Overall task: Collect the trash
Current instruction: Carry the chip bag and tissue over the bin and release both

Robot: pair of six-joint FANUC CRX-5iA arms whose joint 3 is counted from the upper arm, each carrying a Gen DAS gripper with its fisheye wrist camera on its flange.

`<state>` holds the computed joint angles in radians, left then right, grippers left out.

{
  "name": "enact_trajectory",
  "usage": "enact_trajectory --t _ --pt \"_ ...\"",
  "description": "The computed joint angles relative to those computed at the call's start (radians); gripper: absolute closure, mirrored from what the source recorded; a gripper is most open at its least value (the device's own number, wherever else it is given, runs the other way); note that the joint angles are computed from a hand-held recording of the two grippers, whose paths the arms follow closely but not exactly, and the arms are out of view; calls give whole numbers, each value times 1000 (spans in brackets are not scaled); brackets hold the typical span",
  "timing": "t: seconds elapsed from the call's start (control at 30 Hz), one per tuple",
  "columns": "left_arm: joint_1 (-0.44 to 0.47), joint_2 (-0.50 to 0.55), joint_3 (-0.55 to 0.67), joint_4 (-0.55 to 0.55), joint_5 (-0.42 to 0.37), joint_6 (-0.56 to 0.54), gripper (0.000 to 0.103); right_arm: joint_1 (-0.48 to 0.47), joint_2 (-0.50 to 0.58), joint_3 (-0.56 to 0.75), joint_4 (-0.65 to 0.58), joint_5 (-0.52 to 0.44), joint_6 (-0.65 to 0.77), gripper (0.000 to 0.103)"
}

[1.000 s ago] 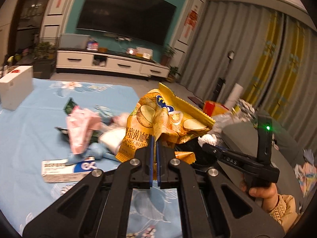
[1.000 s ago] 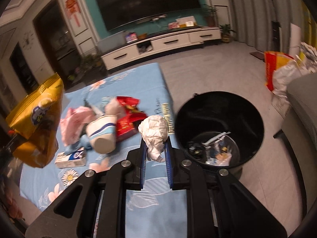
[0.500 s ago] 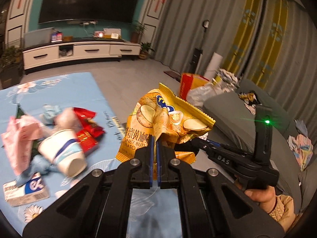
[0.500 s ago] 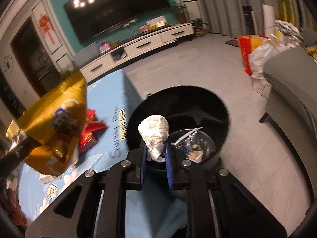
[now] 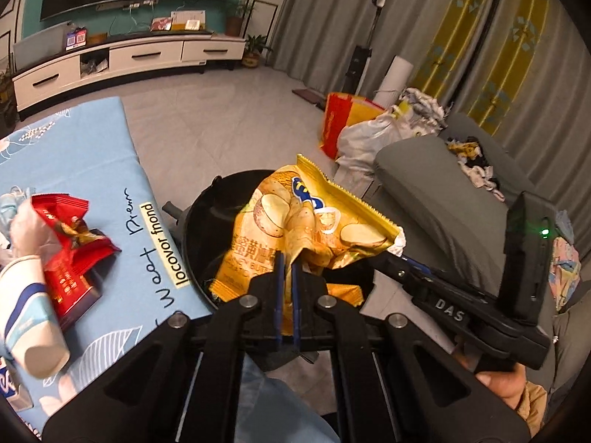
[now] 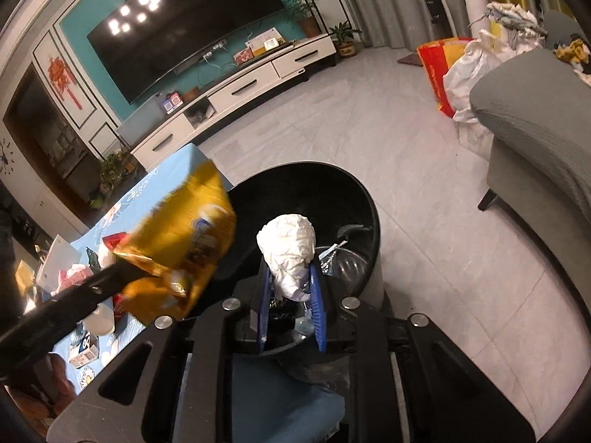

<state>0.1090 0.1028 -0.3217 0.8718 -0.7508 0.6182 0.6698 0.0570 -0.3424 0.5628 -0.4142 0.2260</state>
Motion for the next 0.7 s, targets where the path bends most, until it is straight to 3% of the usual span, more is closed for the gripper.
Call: enact_trajectory --t 0.03,0.1,0.13,0.17,0.2,0.3,0.5,0.7 --pt "-5 14 13 -13 3 17 98 -5 10 9 -19 6 18 77" --pt "-9 44 37 -21 0 45 75 -16 34 44 -109 15 100 68" --pt "-16 48 37 -24 14 56 69 -20 44 64 -159 13 142 63" --pt "-18 51 40 -30 23 64 61 -25 55 83 -204 4 174 50" --pt "-19 54 41 -25 23 61 53 -28 57 85 -216 5 166 44" --pt "-11 37 23 -9 27 37 37 -27 41 60 -199 24 128 43" --pt "34 -50 -45 -21 14 17 17 6 -15 11 -207 40 101 40" --pt "128 -191 -169 -12 -36 -53 11 61 -32 39 -278 -19 184 37"
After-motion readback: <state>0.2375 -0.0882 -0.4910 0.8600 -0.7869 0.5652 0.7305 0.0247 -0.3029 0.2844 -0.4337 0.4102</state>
